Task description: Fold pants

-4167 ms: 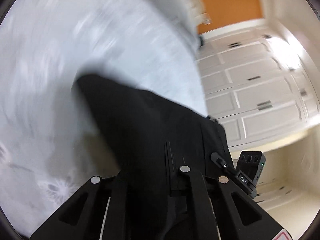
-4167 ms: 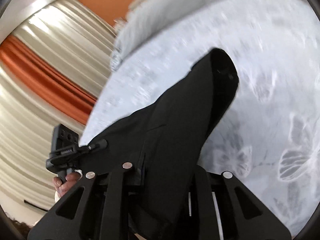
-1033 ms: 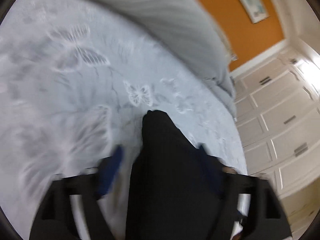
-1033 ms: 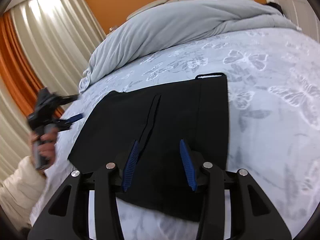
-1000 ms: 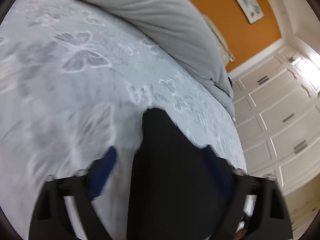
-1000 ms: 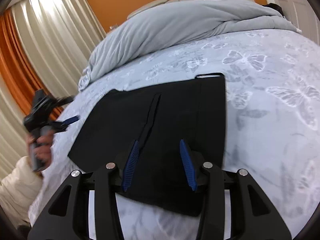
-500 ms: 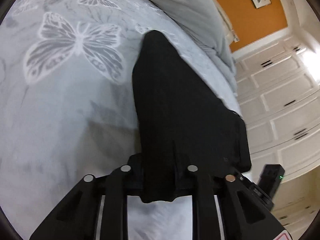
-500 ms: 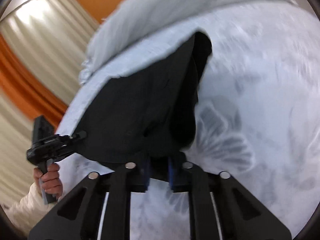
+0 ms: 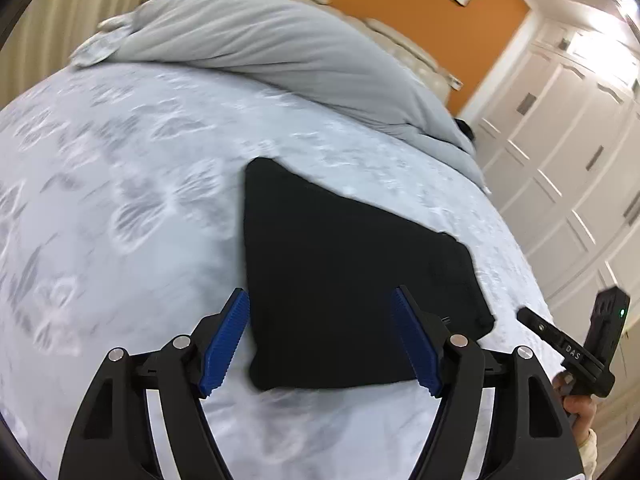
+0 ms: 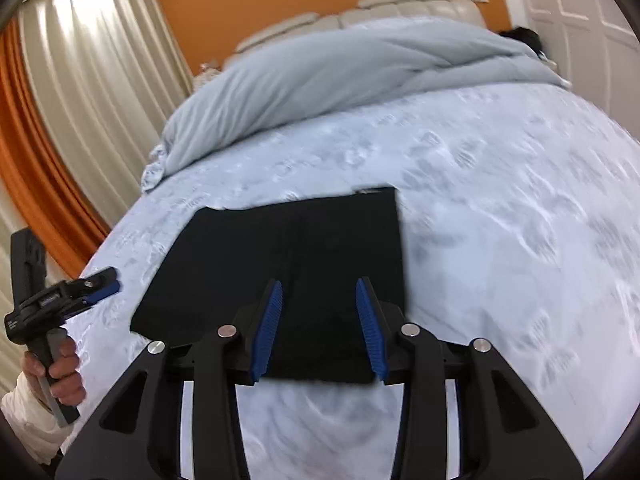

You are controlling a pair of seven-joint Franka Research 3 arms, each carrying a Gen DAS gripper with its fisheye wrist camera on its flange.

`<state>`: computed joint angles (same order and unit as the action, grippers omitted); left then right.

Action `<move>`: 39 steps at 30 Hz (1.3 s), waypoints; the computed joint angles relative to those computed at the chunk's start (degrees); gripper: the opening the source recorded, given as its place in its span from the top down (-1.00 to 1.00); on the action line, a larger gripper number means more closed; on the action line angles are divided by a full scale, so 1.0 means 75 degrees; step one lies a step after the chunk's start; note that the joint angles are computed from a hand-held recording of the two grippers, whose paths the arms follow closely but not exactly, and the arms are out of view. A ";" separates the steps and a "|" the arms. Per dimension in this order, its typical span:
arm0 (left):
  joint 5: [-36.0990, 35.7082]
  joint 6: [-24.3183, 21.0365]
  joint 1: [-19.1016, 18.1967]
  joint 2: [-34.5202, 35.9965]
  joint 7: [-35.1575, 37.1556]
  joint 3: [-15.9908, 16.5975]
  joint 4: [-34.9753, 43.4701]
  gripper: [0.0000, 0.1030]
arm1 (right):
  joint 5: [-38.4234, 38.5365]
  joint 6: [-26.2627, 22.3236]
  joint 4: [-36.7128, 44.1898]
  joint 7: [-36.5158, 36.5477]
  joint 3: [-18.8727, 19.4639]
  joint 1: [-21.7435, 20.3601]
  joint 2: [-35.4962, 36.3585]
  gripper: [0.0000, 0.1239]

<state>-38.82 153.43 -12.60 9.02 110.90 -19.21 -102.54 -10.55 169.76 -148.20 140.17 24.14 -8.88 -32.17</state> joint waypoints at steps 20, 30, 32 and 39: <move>-0.1606 -0.2495 0.0967 -0.0485 -0.1028 0.0074 -0.0969 -0.61 | 0.0611 -0.1388 -0.0784 0.0958 -0.1016 0.2032 -0.0387 0.02; -0.0548 -0.1076 0.0505 0.0763 -0.0828 -0.0062 0.0157 0.68 | -0.0011 -0.0038 -0.0096 0.0910 -0.0680 0.0645 0.1063 0.75; -0.0222 -0.1279 0.0616 0.0822 -0.0725 -0.0088 0.0322 0.68 | -0.0146 -0.0170 -0.0166 0.0639 -0.0784 0.0626 0.0739 0.85; -0.0473 -0.1318 0.1128 0.0447 -0.0531 -0.0144 -0.0198 0.50 | -0.0394 -0.1091 -0.0859 0.1906 -0.0322 0.0016 -0.0277 0.96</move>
